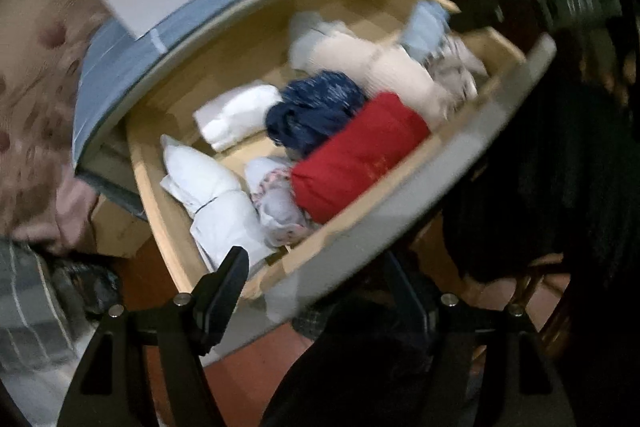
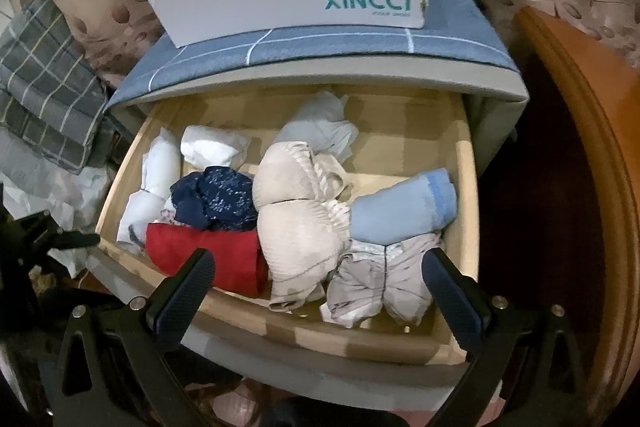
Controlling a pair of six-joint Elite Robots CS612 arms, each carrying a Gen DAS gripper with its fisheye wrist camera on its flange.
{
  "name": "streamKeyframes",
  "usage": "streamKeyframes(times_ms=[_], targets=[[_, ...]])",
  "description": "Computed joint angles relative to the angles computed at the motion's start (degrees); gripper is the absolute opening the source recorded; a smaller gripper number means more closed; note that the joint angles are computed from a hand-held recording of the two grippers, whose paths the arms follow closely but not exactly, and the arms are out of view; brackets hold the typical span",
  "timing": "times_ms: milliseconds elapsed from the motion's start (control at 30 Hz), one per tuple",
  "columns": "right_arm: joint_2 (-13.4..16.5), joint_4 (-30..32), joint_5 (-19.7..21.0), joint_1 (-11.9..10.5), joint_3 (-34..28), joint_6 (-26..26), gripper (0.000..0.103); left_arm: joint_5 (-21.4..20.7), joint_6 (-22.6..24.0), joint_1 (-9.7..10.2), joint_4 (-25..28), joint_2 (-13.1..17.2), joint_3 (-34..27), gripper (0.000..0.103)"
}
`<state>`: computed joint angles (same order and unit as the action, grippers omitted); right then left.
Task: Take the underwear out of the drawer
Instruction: 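Lower the right gripper onto the beige rolled underwear and close it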
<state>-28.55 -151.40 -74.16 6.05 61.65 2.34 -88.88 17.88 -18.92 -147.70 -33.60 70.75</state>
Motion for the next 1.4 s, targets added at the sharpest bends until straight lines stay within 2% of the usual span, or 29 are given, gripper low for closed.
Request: streamKeyframes(times_ms=[67,100,233,333,467,567,733,833,967,1133,1233,1333,1400], targets=[[0.19,0.59,0.37,0.03,-0.44,-0.33,0.098,-2.97,-3.08,0.66,1.38,0.1,-0.72,0.072],[0.37,1.17,0.76,0.02,-0.89,-0.69,0.092,-3.72,-4.28,0.81,1.71,0.14,-0.95,0.072],[1.2,3.69,0.9,0.18,-2.98,-2.54,0.083,-6.57,-7.5,1.14,-1.17,-0.6,0.5,0.072],[2.0,5.92,1.04,0.47,-4.97,-4.56,0.077,-8.79,-9.3,1.54,-1.14,-0.99,0.56,0.072],[3.63,9.79,-1.51,1.62,-8.81,-9.03,0.072,-10.02,-13.52,2.15,-2.65,-1.2,0.59,0.072],[5.18,13.54,-3.6,2.48,-12.23,-11.71,0.069,-7.62,-18.77,2.36,-4.67,-1.13,0.46,0.072],[7.98,18.89,-6.27,3.47,-17.59,-14.07,0.059,-0.65,-27.52,2.69,-6.0,-0.35,-0.71,0.072],[9.82,21.84,-8.32,3.88,-20.98,-14.57,0.058,-1.67,-30.75,3.37,-4.44,0.01,-1.67,0.072],[12.3,25.84,-9.53,4.14,-25.43,-14.87,0.058,-2.16,-31.43,3.68,-2.67,0.36,-2.45,0.072],[15.04,30.87,-8.44,4.05,-30.35,-14.68,0.058,-1.89,-31.23,3.58,-0.78,0.94,-3.56,0.072],[17.12,34.29,-9.21,4.32,-34.21,-15.33,0.06,-2.23,-31.67,3.58,1.42,1.54,-4.82,0.072],[19.29,37.94,-10.36,4.62,-38.59,-16.29,0.062,-3.31,-32.71,3.7,3.2,2.21,-6.12,0.072],[22.09,42.18,-11.1,4.93,-44.16,-16.24,0.063,-4.03,-33.42,3.76,4.19,2.65,-7.0,0.072]])
